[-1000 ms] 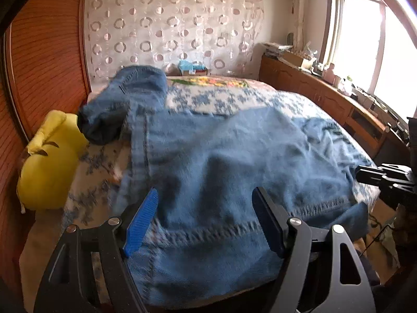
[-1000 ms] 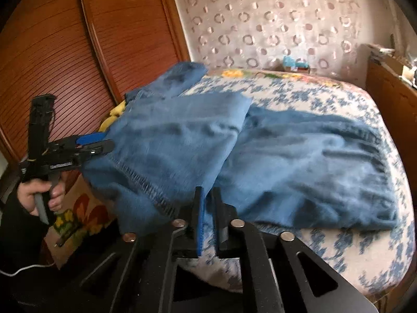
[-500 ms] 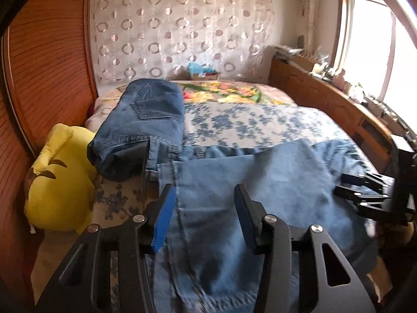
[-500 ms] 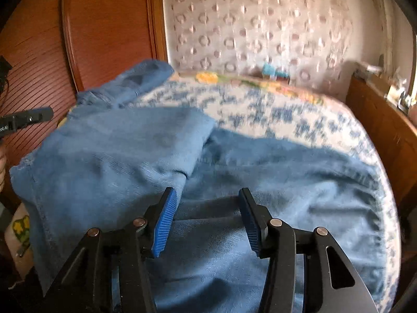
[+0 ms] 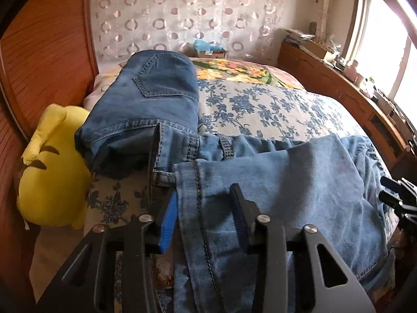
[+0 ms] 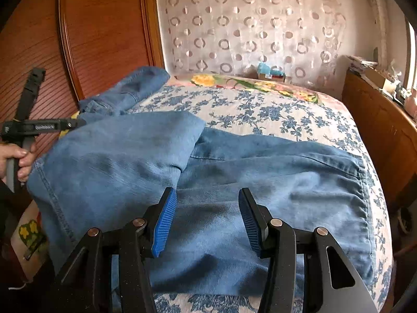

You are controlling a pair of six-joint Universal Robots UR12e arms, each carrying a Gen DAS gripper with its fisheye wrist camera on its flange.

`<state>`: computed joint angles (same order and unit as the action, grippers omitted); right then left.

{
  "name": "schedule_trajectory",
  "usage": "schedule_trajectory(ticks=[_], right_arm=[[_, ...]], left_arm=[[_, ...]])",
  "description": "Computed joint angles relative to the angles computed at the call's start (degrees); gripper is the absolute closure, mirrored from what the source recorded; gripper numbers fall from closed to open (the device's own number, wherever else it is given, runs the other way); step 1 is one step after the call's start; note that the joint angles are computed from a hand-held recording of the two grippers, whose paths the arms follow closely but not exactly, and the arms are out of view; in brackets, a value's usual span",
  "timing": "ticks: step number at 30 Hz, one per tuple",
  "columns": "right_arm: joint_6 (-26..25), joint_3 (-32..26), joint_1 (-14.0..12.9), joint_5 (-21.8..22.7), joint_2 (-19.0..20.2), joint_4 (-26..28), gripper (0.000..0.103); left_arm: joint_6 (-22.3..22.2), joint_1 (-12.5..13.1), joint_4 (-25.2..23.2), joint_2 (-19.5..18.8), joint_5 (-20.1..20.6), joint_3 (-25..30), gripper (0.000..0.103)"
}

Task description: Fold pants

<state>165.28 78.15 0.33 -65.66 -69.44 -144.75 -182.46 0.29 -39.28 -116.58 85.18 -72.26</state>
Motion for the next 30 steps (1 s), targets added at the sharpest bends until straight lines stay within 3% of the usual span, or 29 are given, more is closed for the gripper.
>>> schedule_trajectory(ticks=[2,3,6,8,15,20,21,22,26,27,28,30], right_arm=[[0.30,0.23,-0.07,0.15,0.01,-0.12,0.051],[0.41,0.30,-0.06,0.11,0.09,-0.06,0.051],[0.50,0.49,-0.01,-0.19,-0.10,0.79,0.051],[0.50,0.72,-0.02,-0.28,-0.24,0.91,0.051],[1.58,1.45,-0.40,0.58,-0.98,0.06,0.051],[2.36,2.29,-0.83,0.67,-1.52,-0.13,0.051],[2.61,2.52,-0.96,0.79,-1.68,-0.25,0.051],[2.90,2.76,-1.11,0.90,-1.81,-0.41,0.051],[4.17,4.17,-2.02,1.10,-2.74,-1.18,0.051],[4.28,4.54,-2.30,1.06,-3.04,-1.31,0.051],[4.45,4.90,-2.58,0.95,-3.26,-1.57,0.051],[4.91,5.63,-3.29,0.72,-3.74,-2.02,0.051]], left_arm=[[0.43,0.02,0.73,0.12,-0.28,-0.27,0.084],[0.67,-0.04,2.13,0.28,0.01,-0.70,0.094],[-2.24,0.18,8.06,1.08,1.31,-1.95,0.095],[-3.74,0.33,9.53,1.26,2.56,-1.78,0.095],[-3.61,0.55,6.86,0.84,3.29,0.22,0.094],[-2.94,0.23,8.11,1.77,2.96,-1.36,0.070],[-2.52,-0.04,9.26,2.22,3.03,-2.20,0.058],[-2.30,-0.25,10.19,2.54,3.12,-2.82,0.052],[-0.95,-1.12,11.80,3.74,2.84,-4.62,0.052],[-0.86,-1.38,12.14,4.05,2.86,-5.11,0.044],[-0.86,-1.67,12.76,4.39,2.37,-5.68,0.028],[-0.64,-2.09,14.18,5.01,0.61,-6.94,0.021]])
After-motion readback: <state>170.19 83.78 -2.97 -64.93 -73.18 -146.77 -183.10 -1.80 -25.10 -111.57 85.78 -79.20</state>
